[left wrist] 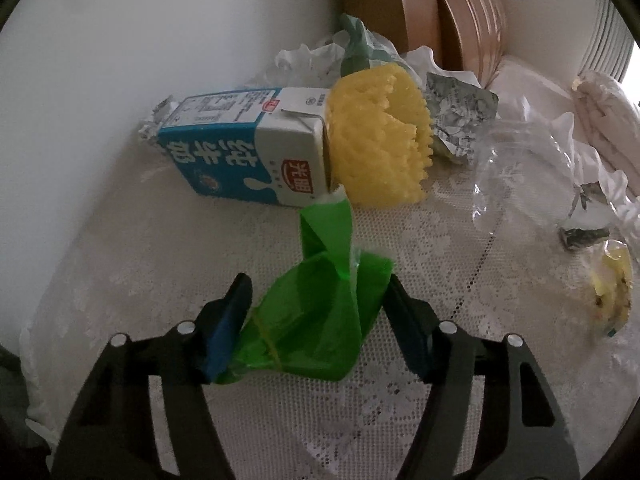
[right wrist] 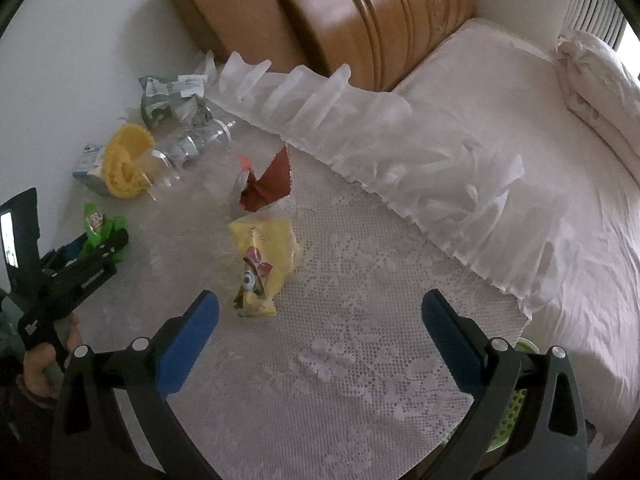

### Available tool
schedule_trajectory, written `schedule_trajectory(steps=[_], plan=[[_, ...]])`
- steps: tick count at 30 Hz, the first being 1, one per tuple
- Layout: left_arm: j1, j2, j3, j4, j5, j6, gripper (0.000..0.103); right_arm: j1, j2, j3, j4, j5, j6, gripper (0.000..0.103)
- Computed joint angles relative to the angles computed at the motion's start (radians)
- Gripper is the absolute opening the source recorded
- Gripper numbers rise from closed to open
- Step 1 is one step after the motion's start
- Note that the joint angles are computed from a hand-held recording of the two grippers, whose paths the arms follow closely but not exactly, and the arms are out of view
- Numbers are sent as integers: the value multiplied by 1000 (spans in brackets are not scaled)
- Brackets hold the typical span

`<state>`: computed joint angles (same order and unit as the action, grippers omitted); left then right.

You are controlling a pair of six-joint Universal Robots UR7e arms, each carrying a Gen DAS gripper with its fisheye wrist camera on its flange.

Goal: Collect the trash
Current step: 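Grasp the green wrapper with the left gripper while the right gripper grasps the yellow minion bag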

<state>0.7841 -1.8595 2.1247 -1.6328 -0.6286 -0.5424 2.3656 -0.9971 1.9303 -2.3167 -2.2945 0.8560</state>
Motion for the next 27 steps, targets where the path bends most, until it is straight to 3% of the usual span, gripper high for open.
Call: schedule_trajectory(steps=[7,10,14,16,21,24,27], plan=[[-46,-67,8,71,-12,-53,62,-3,33,-22,-5,-19,-32,101],[-72,-92,-3,136,-23,-133,51,-13,61,-46,1,-28,-52,101],[-118,-136,-5,206,-30,-231,51,-24,100,-82,26,-42,-71,99],[-135,-154,-4,231,-34,-257,51,-30,119,-101,40,-37,-89,90],[-170,-205,-19,303,-53,-326,48,-37,134,-108,35,-5,-127,52],[-192,-240,-31,326,-71,-357,47,-36,122,-90,13,26,-149,36],[-231,-261,-47,396,-73,-417,47,-27,100,-59,-30,53,-178,35]])
